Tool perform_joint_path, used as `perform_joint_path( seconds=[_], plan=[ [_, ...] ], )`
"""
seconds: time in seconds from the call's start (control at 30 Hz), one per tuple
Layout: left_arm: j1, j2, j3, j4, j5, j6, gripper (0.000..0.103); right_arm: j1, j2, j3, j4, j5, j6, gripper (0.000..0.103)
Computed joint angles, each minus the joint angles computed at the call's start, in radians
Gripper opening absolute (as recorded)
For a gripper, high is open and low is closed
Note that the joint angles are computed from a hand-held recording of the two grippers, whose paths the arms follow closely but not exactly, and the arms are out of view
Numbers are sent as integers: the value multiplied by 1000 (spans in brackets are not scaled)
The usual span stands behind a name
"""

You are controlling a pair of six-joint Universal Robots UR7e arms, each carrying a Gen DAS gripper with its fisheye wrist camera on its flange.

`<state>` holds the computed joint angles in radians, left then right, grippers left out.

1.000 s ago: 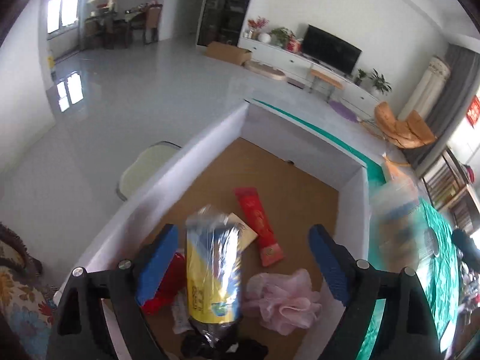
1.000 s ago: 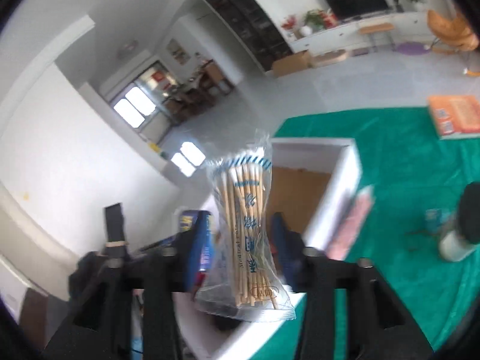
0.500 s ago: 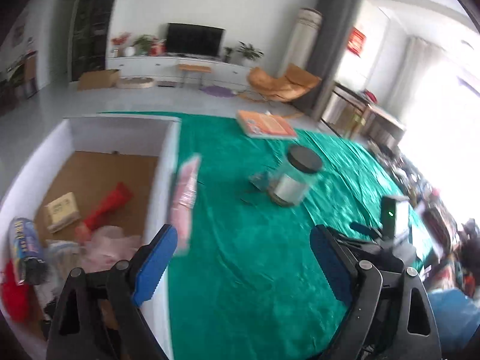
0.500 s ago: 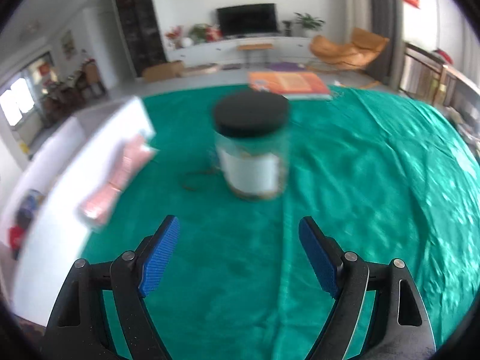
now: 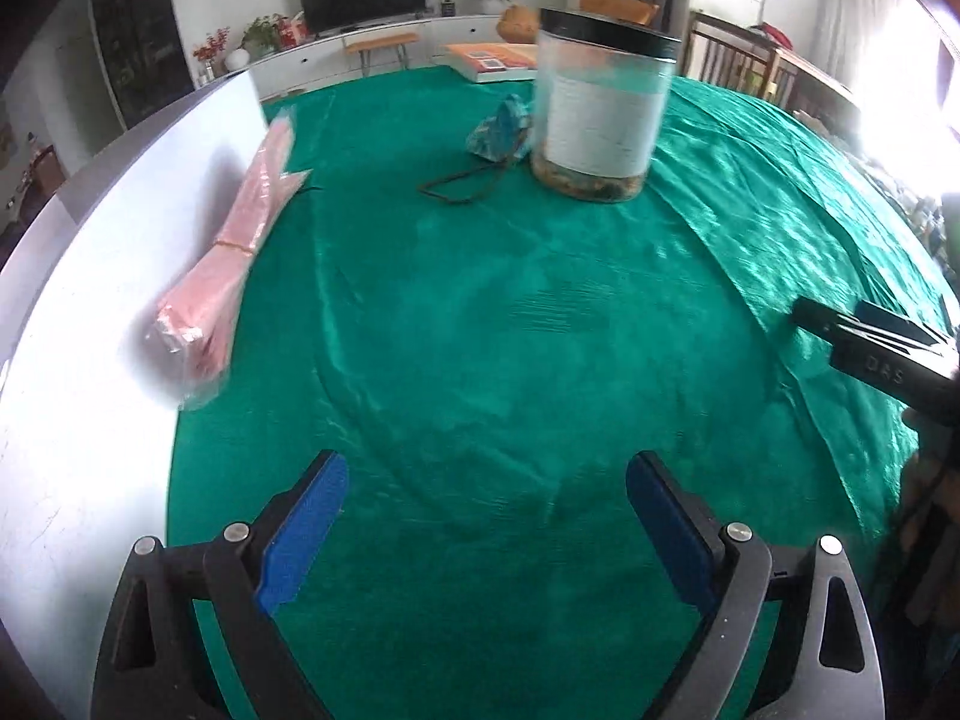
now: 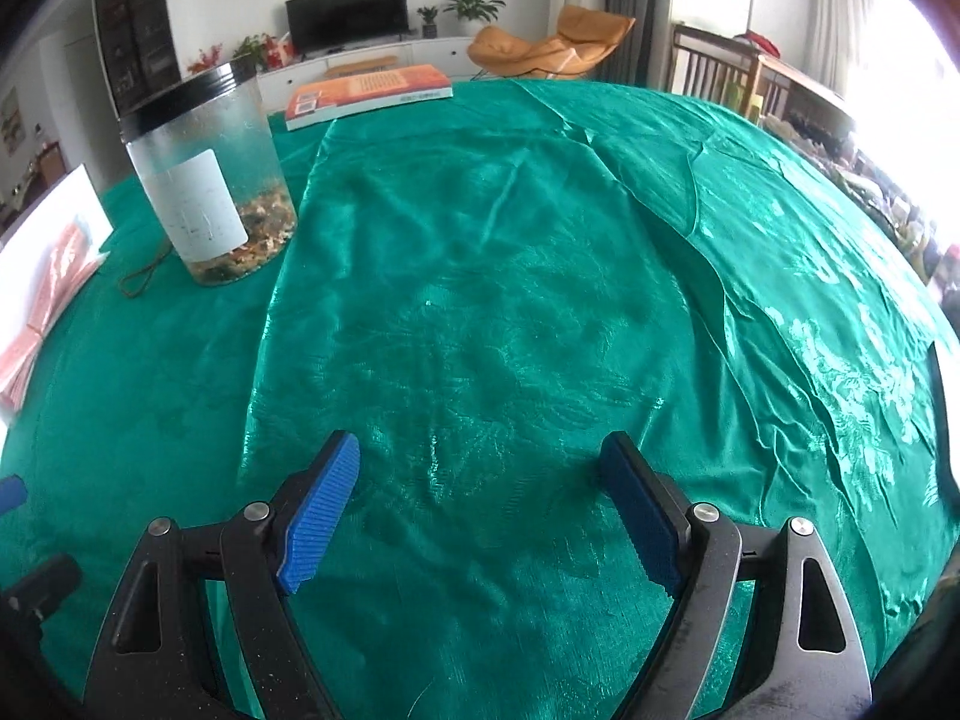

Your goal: Organize soft objects

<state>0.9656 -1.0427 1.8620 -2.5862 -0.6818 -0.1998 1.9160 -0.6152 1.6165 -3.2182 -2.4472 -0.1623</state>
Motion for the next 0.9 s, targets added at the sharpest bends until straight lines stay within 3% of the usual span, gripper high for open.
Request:
perform_joint_path(
  seconds=[0.1, 0.2, 0.43, 0.53, 0.57, 0.67, 0.7, 0.77, 0.9],
  plan=[
    [30, 4, -24, 16, 50, -111, 94, -6, 0, 2, -4, 9, -2, 86],
    [55, 42, -63, -56, 100, -151, 94, -6, 0, 3, -5, 10, -2, 86],
    [122, 145, -249, -33, 173, -291, 94, -6, -1, 3, -4, 10, -1, 87],
    [143, 219, -361, -38, 195, -241, 94, -6, 0, 2, -4, 10, -1, 87],
    [153, 248, -403, -59, 167, -163, 94, -6, 0, 2, -4, 10, -1, 87],
    [171, 267, -452, -117, -98, 119, 92, -6, -1, 3, -3, 11, 0, 87],
    [168, 255, -440, -113, -146, 162, 92, -5, -1, 3, -3, 11, 0, 87],
    [144, 213, -360, -153, -150, 211, 93, -5, 0, 2, -4, 10, 0, 87],
    [122, 101, -184, -169, -162, 179, 93, -5, 2, 2, -1, 10, 0, 88]
  ],
)
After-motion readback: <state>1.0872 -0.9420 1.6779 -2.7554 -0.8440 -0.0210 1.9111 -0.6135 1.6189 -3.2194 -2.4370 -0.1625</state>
